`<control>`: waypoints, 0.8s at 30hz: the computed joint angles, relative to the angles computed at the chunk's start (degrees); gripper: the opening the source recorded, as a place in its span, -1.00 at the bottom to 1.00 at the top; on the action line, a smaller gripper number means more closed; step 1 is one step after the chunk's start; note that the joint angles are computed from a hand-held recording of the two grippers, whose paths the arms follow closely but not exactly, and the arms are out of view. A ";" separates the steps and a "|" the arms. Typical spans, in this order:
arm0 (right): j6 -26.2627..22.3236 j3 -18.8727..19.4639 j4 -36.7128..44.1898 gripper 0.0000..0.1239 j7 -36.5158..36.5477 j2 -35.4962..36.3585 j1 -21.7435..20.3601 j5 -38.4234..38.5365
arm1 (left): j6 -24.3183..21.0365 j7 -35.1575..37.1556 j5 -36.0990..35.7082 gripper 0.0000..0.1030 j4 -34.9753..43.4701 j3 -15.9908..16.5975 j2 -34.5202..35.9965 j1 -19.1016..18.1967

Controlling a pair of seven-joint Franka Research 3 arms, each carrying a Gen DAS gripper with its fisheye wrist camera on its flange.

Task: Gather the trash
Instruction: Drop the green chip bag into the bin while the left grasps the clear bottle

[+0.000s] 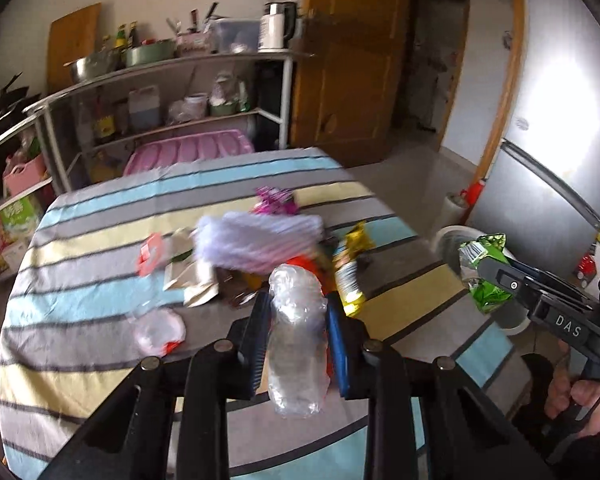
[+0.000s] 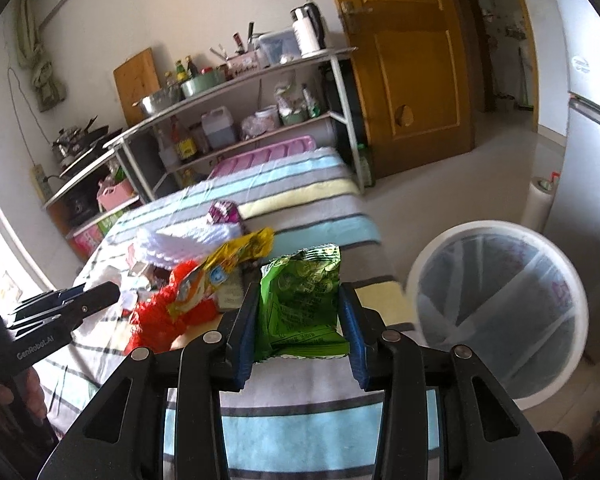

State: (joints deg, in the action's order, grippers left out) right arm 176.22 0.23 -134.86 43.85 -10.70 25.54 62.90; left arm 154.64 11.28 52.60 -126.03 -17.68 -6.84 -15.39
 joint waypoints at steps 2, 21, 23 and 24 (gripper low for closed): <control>0.51 -0.28 -0.61 -0.37 0.75 -0.96 -0.70 -0.45 | 0.66 0.87 0.42 -0.45 2.21 -0.16 1.78 -0.30; 0.00 -3.11 -4.85 -0.37 21.56 -1.83 -13.71 -25.17 | 4.91 24.00 -13.09 -0.45 30.26 2.58 27.24 -11.82; -1.33 -4.14 -3.93 -0.37 21.90 -0.25 -14.08 -25.99 | 3.83 28.71 -17.36 -0.45 33.87 1.65 30.30 -12.11; -1.90 -4.30 -3.69 -0.37 22.12 0.31 -14.46 -26.34 | 3.04 29.88 -18.36 -0.45 35.40 1.92 31.42 -12.80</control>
State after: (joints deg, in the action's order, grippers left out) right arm 174.32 -4.07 -138.56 65.97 -10.39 11.08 36.56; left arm 157.69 41.16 34.23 -90.62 -15.76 24.58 -28.19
